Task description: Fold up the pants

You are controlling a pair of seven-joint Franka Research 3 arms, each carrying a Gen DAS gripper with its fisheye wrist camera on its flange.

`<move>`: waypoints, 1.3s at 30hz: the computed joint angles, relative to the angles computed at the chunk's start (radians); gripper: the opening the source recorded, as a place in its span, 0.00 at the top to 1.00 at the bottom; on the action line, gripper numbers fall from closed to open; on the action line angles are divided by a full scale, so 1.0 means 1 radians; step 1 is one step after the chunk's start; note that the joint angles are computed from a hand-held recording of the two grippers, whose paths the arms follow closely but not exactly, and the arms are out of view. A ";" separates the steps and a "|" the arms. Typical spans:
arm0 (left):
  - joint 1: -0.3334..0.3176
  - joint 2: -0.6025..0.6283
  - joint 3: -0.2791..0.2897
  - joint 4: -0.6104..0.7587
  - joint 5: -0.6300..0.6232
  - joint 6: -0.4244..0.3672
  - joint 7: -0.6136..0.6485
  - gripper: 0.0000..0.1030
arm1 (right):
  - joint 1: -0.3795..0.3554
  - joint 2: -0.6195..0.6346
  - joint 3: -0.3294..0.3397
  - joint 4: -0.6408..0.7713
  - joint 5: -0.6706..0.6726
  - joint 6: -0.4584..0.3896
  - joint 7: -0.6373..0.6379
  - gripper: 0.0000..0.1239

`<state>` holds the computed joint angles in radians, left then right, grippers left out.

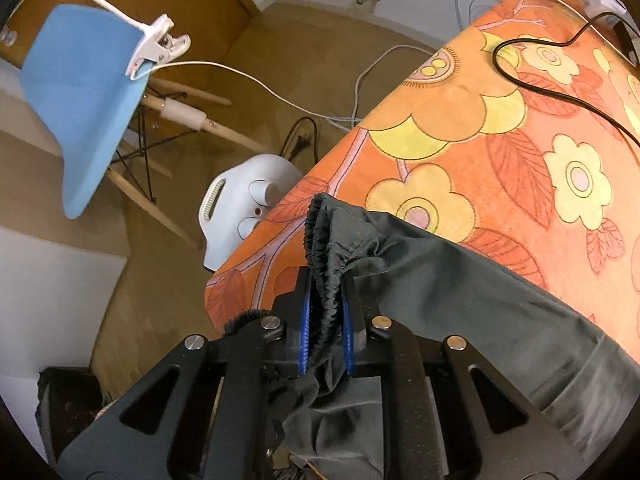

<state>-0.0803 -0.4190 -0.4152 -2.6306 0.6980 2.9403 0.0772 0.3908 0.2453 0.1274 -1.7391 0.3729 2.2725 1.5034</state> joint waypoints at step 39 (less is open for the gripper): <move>0.106 0.338 -0.477 0.526 0.181 0.219 0.096 0.94 | -0.325 -0.858 -0.241 -0.586 0.156 -0.023 -0.175 0.89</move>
<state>0.0252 -0.0813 -0.8926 -2.1048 0.8793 3.1592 0.1730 0.0659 -0.6123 -0.1139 -2.3250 0.5288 2.2499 1.3283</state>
